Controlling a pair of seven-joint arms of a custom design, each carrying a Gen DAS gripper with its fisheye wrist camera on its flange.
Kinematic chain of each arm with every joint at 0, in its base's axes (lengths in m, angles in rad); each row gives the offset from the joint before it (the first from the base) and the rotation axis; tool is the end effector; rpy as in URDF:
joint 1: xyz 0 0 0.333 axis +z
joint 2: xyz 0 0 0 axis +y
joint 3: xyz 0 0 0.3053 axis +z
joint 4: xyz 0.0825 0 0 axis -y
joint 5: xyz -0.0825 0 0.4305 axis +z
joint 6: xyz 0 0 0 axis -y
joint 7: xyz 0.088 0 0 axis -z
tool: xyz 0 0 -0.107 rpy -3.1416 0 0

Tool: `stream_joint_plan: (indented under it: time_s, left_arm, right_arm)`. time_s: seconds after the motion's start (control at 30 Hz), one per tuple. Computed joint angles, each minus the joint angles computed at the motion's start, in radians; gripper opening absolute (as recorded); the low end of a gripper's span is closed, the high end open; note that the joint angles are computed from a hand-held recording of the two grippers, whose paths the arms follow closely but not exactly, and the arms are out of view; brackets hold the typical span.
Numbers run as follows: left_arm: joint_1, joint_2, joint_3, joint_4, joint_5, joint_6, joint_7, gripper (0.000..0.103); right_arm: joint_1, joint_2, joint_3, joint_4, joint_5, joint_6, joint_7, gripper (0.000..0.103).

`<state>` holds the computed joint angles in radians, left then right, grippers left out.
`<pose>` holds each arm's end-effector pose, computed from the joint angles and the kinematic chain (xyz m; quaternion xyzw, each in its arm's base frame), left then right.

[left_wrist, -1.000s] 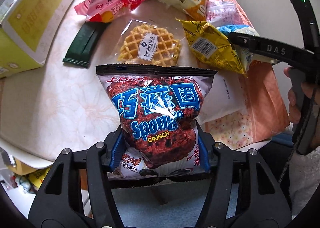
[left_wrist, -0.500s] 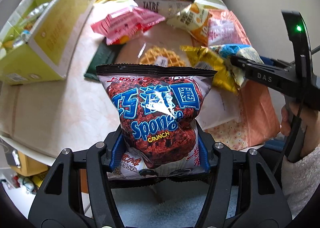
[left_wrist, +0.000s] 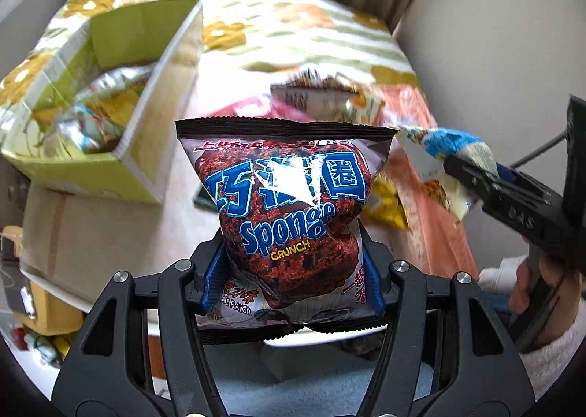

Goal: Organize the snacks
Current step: 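Carry both bags over the yellow box and open both tools to drop them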

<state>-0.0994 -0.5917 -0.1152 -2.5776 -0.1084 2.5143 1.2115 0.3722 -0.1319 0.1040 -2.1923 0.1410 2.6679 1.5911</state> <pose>0.4454 -0.0970 0.4846 -0.7528 0.6046 -0.2328 0.1169 0.5288 0.2697 0.4786 -0.7824 0.5450 -0.1159 0.2782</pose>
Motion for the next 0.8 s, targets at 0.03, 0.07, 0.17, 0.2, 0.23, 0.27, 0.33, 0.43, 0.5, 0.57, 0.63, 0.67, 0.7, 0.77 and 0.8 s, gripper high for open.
stream_joint_plan:
  time_s: [0.03, 0.07, 0.17, 0.2, 0.23, 0.27, 0.33, 0.43, 0.5, 0.57, 0.63, 0.67, 0.7, 0.77, 0.8]
  left_arm:
    - [0.005, -0.005, 0.010, 0.003, 0.004, 0.000, 0.011, 0.057]
    - [0.011, -0.010, 0.018, 0.006, 0.007, 0.000, 0.021, 0.057]
    - [0.035, -0.020, 0.048, 0.023, 0.010, -0.001, 0.061, 0.057]
    - [0.045, -0.028, 0.059, 0.026, 0.010, 0.003, 0.077, 0.057]
    - [0.057, -0.032, 0.070, 0.030, 0.012, 0.008, 0.094, 0.057]
    - [0.067, -0.026, 0.080, 0.043, 0.012, 0.009, 0.111, 0.057]
    - [0.090, -0.015, 0.100, 0.063, 0.010, 0.018, 0.146, 0.057]
    - [0.123, 0.016, 0.141, 0.104, -0.003, 0.022, 0.214, 0.057]
    - [0.145, 0.044, 0.160, 0.137, -0.016, 0.018, 0.254, 0.057]
    - [0.166, 0.076, 0.179, 0.169, -0.034, 0.014, 0.296, 0.057]
    - [0.187, 0.110, 0.204, 0.208, -0.059, 0.001, 0.348, 0.057]
    - [0.198, 0.129, 0.213, 0.225, -0.068, -0.001, 0.372, 0.057]
    - [0.209, 0.152, 0.222, 0.249, -0.077, -0.007, 0.400, 0.057]
    - [0.233, 0.188, 0.233, 0.285, -0.092, -0.018, 0.449, 0.057]
    - [0.245, 0.217, 0.243, 0.314, -0.104, -0.025, 0.479, 0.057]
  right_arm:
    - [0.001, -0.001, 0.005, 0.005, -0.008, 0.003, 0.008, 0.057]
    - [0.004, -0.001, 0.011, 0.016, -0.015, 0.007, 0.018, 0.057]
    - [0.019, 0.011, 0.023, 0.058, -0.014, 0.027, 0.042, 0.057]
    - [0.024, 0.013, 0.025, 0.068, -0.009, 0.030, 0.043, 0.057]
    - [0.032, 0.026, 0.030, 0.095, -0.006, 0.036, 0.048, 0.057]
    - [0.037, 0.035, 0.035, 0.113, -0.013, 0.043, 0.057, 0.057]
    - [0.045, 0.056, 0.045, 0.153, -0.038, 0.047, 0.080, 0.057]
    - [0.063, 0.117, 0.060, 0.240, -0.086, 0.053, 0.127, 0.057]
    - [0.081, 0.178, 0.068, 0.321, -0.121, 0.047, 0.167, 0.057]
    - [0.101, 0.237, 0.070, 0.400, -0.151, 0.030, 0.198, 0.057]
    - [0.125, 0.301, 0.068, 0.482, -0.183, 0.014, 0.230, 0.057]
    - [0.138, 0.334, 0.066, 0.527, -0.196, 0.004, 0.245, 0.057]
    - [0.150, 0.367, 0.063, 0.570, -0.207, -0.004, 0.259, 0.057]
    - [0.177, 0.424, 0.056, 0.645, -0.227, -0.020, 0.285, 0.057]
    - [0.193, 0.462, 0.051, 0.696, -0.239, -0.033, 0.301, 0.057]
